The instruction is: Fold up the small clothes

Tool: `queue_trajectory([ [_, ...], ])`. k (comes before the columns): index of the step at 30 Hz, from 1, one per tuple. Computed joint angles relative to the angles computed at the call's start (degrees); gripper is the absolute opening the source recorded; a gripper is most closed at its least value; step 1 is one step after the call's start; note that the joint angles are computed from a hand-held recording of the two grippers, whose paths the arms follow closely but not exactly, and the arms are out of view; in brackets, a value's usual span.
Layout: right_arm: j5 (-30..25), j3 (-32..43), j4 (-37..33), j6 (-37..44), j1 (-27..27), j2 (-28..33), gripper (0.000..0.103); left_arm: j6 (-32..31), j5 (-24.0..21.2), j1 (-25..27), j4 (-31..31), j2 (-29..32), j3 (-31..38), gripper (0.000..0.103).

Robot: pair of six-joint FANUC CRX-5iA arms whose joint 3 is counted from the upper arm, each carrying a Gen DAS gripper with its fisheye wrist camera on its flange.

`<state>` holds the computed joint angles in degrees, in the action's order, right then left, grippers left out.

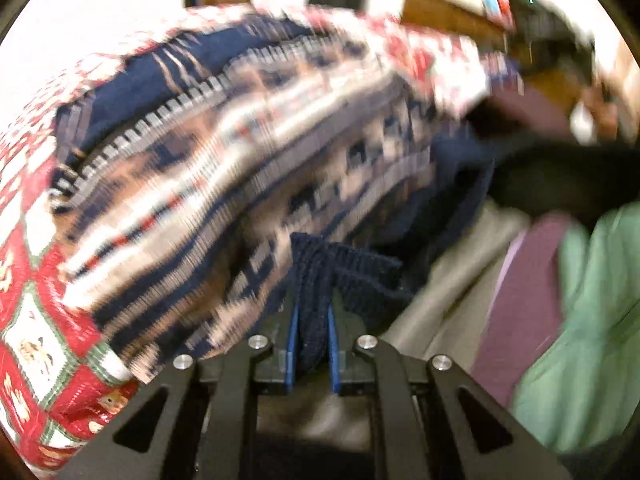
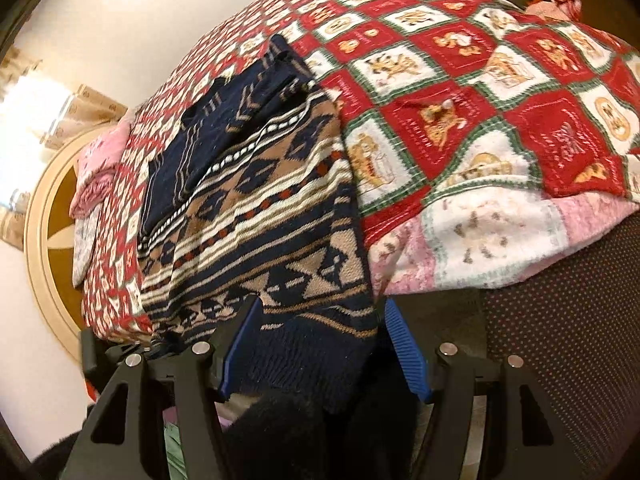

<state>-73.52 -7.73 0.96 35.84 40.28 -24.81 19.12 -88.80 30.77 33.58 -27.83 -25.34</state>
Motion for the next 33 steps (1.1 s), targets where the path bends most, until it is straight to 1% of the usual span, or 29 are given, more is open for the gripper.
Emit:
queue_trajectory([
  [2, 0.6, -0.4, -0.7, -0.1, -1.1, -0.4, 0.065, 2.4, 0.4, 1.7, 5.7, 0.6, 0.7, 0.013],
  [6, 1.6, -1.3, -1.4, 0.5, -2.3, -1.0, 0.065, 7.5, 3.9, 1.9, 14.5, 3.0, 3.4, 0.013],
  [7, 1.8, -1.3, -2.7, 1.3, -3.1, -1.1, 0.065, 8.5, 4.5, 2.1, 15.9, 3.6, 3.9, 0.013],
  [10, 1.6, -0.8, -9.2, 4.8, -6.9, -0.5, 0.065, 13.0, 9.2, 0.7, 18.8, 5.2, 5.2, 0.013],
  [11, 1.5, -0.8, -10.7, 5.6, -7.7, -0.2, 0.065, 14.2, 9.7, 0.6, 20.0, 6.0, 5.4, 0.013],
  [13, 1.0, -0.9, -12.9, 6.7, -8.8, 0.3, 0.065, 14.3, 9.5, 1.1, 22.2, 6.3, 4.8, 0.013],
  [16, 0.6, -1.3, -16.2, 7.5, -10.8, 1.0, 0.065, 13.7, 10.8, 0.4, 22.5, 5.3, 4.0, 0.013],
  [21, 0.6, -2.0, -19.8, 8.6, -12.5, 2.1, 0.065, 14.3, 9.8, 1.1, 23.6, 5.2, 3.7, 0.013],
  [29, 0.4, -4.3, -22.1, 11.2, -12.1, 6.3, 0.065, 15.1, 10.0, 1.6, 22.6, 5.0, 3.7, 0.013],
  [31, 1.4, -4.5, -25.6, 13.6, -13.7, 6.5, 0.064, 15.2, 10.1, 1.6, 22.5, 5.0, 3.5, 0.013],
  [32, 2.2, -4.6, -27.4, 15.6, -14.3, 6.5, 0.062, 15.2, 10.2, 1.5, 22.4, 5.0, 3.4, 0.013],
  [33, 2.3, -4.3, -28.1, 16.8, -14.4, 6.6, 0.048, 15.3, 10.3, 1.4, 22.3, 5.0, 3.3, 0.013],
])
